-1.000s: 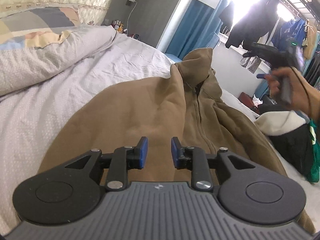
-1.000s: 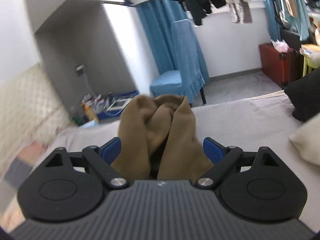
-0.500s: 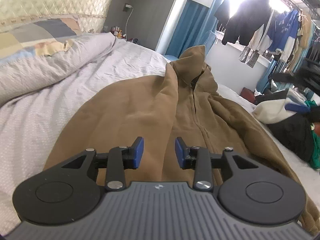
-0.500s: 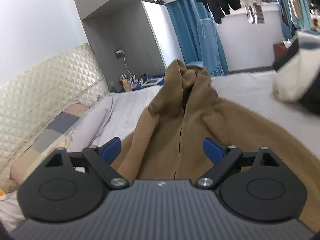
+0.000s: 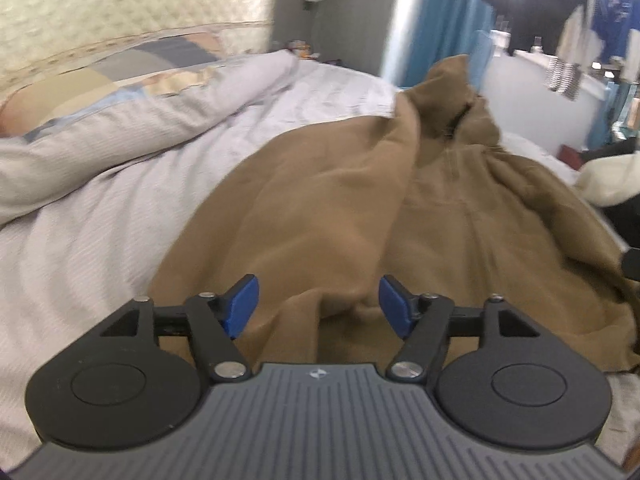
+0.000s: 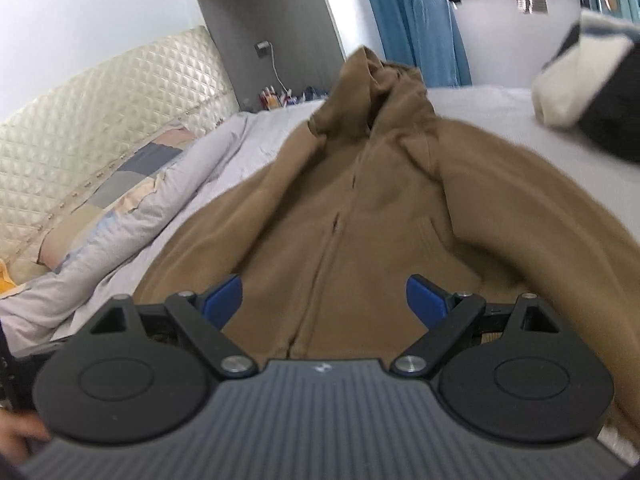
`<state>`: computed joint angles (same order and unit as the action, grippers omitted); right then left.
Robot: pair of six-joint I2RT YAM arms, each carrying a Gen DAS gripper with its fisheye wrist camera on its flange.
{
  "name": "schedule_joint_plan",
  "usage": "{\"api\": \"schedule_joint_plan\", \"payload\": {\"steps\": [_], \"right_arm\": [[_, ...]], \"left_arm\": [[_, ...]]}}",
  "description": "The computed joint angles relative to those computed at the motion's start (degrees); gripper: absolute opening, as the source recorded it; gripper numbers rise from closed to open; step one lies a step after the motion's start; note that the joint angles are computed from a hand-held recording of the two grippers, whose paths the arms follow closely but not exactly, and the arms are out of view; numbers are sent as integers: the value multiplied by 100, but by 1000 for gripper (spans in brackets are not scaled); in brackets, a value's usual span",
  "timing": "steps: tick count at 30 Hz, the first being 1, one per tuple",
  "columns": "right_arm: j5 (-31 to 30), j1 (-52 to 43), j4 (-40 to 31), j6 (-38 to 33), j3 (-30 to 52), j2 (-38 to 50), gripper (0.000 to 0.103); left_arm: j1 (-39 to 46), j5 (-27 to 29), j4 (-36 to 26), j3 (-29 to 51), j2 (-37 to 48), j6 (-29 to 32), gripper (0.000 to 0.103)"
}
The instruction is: Fold large clothes
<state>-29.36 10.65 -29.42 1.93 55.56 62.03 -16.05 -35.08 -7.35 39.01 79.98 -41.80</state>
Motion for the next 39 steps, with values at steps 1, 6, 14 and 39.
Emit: {"api": "schedule_joint_plan", "payload": {"steps": [1, 6, 14, 39], "right_arm": [[-2, -28, 3, 33, -46, -18, 90], [196, 0, 203, 201, -177, 82, 90], [430, 119, 300, 193, -367, 97, 90], [1189, 432, 1038, 653, -220, 776, 90]], "left_arm": [[-24, -73, -104, -2, 15, -120, 73], [-24, -278, -350, 148, 348, -445, 76], [-14, -762, -273, 438, 1034, -483, 79], [3010, 546, -534, 1883, -161, 1261, 22]]}}
